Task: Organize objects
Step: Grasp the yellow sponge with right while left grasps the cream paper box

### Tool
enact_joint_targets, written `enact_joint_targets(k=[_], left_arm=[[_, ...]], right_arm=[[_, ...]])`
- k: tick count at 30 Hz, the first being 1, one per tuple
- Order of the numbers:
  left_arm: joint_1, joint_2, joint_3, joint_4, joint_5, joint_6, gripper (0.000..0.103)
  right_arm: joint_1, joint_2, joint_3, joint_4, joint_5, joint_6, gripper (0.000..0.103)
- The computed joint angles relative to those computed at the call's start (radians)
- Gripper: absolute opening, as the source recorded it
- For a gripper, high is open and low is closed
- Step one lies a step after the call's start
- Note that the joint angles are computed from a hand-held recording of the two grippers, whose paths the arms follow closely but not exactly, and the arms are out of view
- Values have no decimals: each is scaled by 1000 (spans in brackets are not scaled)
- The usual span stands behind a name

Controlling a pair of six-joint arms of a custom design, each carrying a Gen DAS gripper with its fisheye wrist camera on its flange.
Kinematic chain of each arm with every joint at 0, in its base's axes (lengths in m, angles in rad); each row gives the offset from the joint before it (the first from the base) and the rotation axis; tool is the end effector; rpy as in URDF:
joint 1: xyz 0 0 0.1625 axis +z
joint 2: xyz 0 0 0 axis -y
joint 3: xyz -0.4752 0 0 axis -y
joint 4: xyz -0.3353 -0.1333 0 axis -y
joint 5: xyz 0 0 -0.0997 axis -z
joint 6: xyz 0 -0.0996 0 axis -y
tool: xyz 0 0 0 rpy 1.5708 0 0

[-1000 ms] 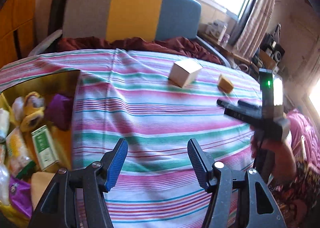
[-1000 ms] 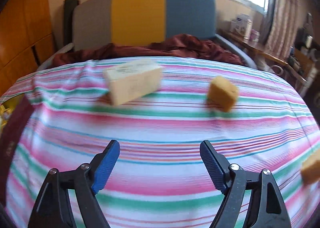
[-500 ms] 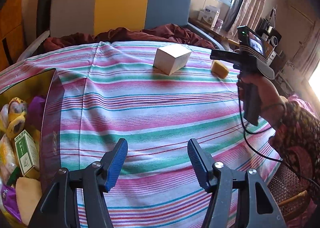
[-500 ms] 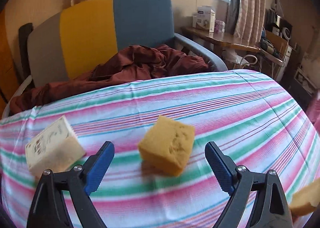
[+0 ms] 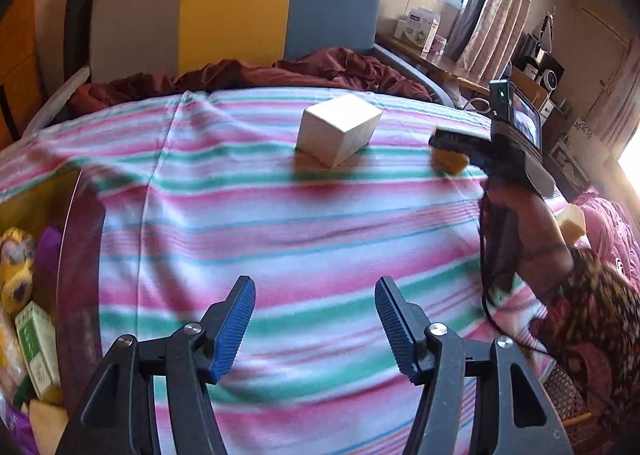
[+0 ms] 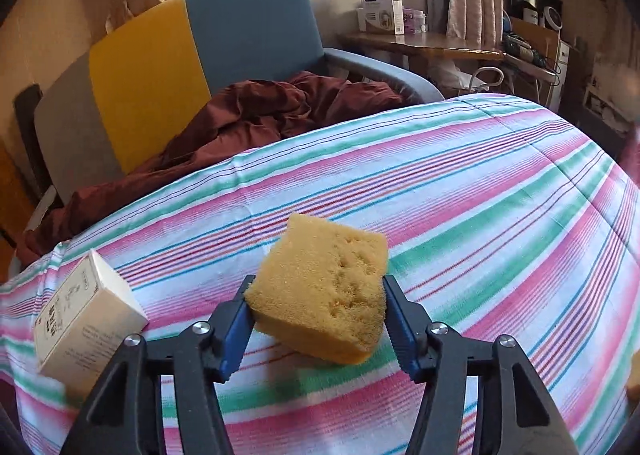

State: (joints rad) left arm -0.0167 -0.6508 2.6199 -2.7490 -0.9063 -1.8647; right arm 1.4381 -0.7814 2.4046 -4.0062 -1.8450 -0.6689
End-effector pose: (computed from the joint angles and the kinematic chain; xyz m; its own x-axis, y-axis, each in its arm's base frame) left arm -0.2656 -0.1903 0.0153 -0.8038 -0.2147 -0.5549 0.2285 0.7498 -0.6210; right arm 0.0448 -0.4680 0.1687 -0.7846 -0.1701 0.5962 -0.5042 0.7347 -0.4539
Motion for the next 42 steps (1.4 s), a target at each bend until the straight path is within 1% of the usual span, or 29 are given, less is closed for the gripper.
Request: enact_joint_targets(k=[2, 4, 8, 9, 10, 12, 14, 15, 16, 17, 18, 19, 21, 23, 25, 27, 29, 32, 33, 36, 37, 39, 42], left_arm=[[40, -2, -25, 15, 28, 66, 63], [82, -2, -39, 3, 60, 130, 67], [176, -11, -69, -12, 124, 253, 68], [209, -16, -83, -11, 140, 291, 68], [229, -18, -92, -11, 152, 315, 68], [280, -14, -111, -52, 191, 408, 68], [315, -12, -142, -33, 230, 464, 68], [333, -6, -147, -65, 245, 508, 69], [356, -2, -160, -84, 258, 557, 74], [372, 0, -176, -70, 273, 581, 78], [389, 9, -188, -83, 301, 631, 85], [404, 19, -196, -104, 321, 682, 85], [433, 22, -225, -70, 332, 729, 85], [464, 32, -237, -114, 339, 794, 85], [494, 42, -249, -158, 321, 844, 85], [518, 54, -267, -165, 310, 872, 85], [531, 68, -279, -182, 298, 901, 85], [532, 95, -287, -219, 309, 925, 85], [531, 107, -286, -248, 311, 934, 82], [532, 129, -284, -326, 304, 949, 58], [534, 135, -283, -340, 303, 942, 54], [537, 146, -284, -350, 302, 934, 52], [519, 168, -268, -370, 332, 927, 52]], right_arm=[[0, -7, 23, -4, -5, -20, 60], [-3, -13, 58, -21, 1, -50, 60], [-16, 2, 135, -109, 34, -103, 61], [-17, 12, 147, -135, 36, -112, 61], [-15, 22, 153, -153, 31, -121, 61], [-11, 39, 153, -180, 13, -131, 61], [-10, 48, 154, -195, 4, -135, 61], [-8, 56, 157, -213, 1, -141, 61], [-6, 63, 159, -230, -3, -148, 61], [-3, 70, 161, -245, -8, -154, 61], [-2, 76, 162, -257, -12, -159, 61], [-2, 80, 162, -265, -15, -162, 61], [-2, 84, 162, -272, -16, -166, 61], [-4, 85, 164, -277, -13, -167, 61], [-6, 85, 164, -278, -10, -167, 61], [-7, 84, 163, -273, -9, -166, 61], [-7, 83, 161, -270, -8, -165, 61], [-9, 84, 163, -274, -5, -166, 61], [-9, 85, 163, -276, -5, -167, 61], [-6, 92, 163, -287, -10, -170, 61], [-6, 92, 163, -288, -10, -171, 61], [-7, 91, 163, -286, -8, -171, 61], [-8, 89, 164, -287, -4, -169, 61]])
